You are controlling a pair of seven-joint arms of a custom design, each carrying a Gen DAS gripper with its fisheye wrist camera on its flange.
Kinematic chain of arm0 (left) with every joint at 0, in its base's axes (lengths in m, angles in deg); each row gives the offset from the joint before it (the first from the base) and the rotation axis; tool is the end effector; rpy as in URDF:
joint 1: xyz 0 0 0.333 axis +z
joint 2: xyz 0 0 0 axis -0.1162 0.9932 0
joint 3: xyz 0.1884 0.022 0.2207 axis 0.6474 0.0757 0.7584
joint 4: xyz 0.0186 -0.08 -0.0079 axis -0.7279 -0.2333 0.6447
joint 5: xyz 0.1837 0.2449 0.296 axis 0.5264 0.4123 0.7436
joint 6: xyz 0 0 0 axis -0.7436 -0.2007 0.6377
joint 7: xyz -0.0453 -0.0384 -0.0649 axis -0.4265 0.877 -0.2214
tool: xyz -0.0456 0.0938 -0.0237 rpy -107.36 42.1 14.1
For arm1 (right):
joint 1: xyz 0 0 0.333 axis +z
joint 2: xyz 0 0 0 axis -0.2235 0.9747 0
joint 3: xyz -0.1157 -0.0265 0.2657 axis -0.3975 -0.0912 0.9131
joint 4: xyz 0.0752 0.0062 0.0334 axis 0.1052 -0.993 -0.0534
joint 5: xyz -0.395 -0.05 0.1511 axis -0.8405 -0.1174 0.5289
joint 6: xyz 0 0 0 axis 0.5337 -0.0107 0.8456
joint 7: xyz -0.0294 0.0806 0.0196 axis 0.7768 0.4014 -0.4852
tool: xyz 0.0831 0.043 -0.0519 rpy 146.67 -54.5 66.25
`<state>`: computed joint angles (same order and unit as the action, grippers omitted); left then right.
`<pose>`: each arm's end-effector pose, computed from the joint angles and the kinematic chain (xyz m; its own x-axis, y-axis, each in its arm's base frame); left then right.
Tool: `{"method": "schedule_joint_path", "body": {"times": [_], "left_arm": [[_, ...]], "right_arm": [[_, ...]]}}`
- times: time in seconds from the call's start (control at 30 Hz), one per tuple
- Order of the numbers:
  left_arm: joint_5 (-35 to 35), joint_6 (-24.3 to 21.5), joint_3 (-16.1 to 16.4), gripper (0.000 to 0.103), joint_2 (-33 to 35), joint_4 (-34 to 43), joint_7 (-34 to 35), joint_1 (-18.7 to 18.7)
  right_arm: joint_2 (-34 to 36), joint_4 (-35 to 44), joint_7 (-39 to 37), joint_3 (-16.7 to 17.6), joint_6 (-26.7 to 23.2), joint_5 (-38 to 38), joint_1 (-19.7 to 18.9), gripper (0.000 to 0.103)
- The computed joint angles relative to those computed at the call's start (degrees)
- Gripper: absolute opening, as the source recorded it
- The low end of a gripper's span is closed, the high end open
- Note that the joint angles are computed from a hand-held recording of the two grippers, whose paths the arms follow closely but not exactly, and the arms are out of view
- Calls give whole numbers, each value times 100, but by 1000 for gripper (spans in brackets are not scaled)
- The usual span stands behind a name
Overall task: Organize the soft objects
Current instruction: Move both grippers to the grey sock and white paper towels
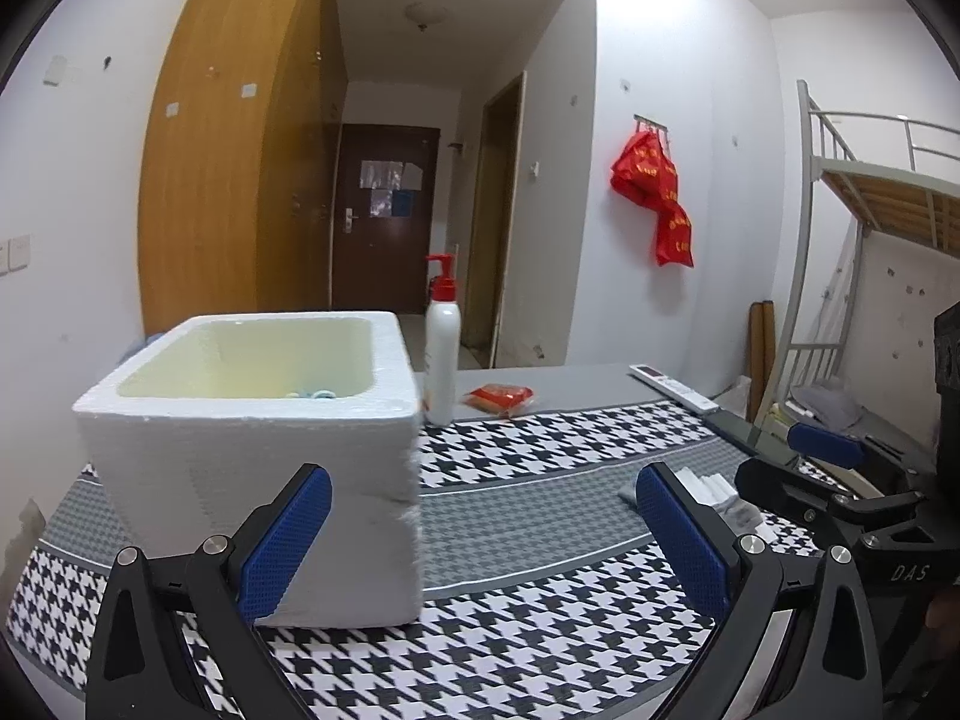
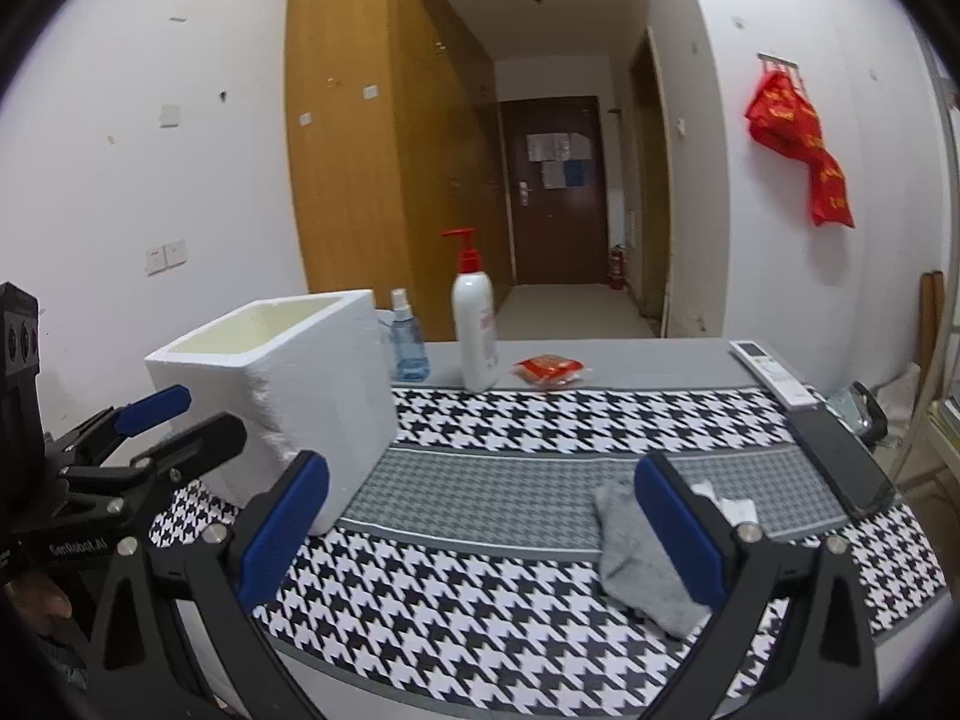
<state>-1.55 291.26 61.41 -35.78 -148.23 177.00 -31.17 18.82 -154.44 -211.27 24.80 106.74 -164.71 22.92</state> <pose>0.4355 -0.4134 0.4439 -0.6662 -0.7411 0.0833 -0.3009 0.1649 -0.9393 0.3803 0.4465 0.4618 -0.2204 -0.9692 -0.1100 -0.3677 0.1870 -0.9109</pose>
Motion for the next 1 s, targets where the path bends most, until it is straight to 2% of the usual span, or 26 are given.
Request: {"method": "schedule_joint_path", "body": {"times": [0.1,0.27,0.4,0.5,0.6,0.67,0.77,1.0], "left_arm": [[-1,-183,-35,102,109,168,133,-80],[440,-405,-224,102,239,358,-101,60],[409,-512,-265,102,317,454,-12,11],[141,-642,-192,102,391,565,220,-167],[335,-875,-486,102,514,722,129,74],[197,-960,-393,102,595,846,312,-122],[205,-1028,-580,102,706,957,421,-13],[-157,-1353,-367,102,979,1326,850,-394]], "right_arm": [[-113,-121,-8,31,-189,163,16,103],[-384,-446,118,73,-379,412,-5,103],[-583,-674,213,139,-432,531,-75,103],[-661,-787,234,175,-459,644,-121,103],[-760,-948,333,175,-347,704,-175,103],[-810,-1019,347,190,-318,739,-207,103],[-864,-1091,327,226,-409,856,-238,103],[-1078,-1361,342,226,-368,1020,-307,103]]}}
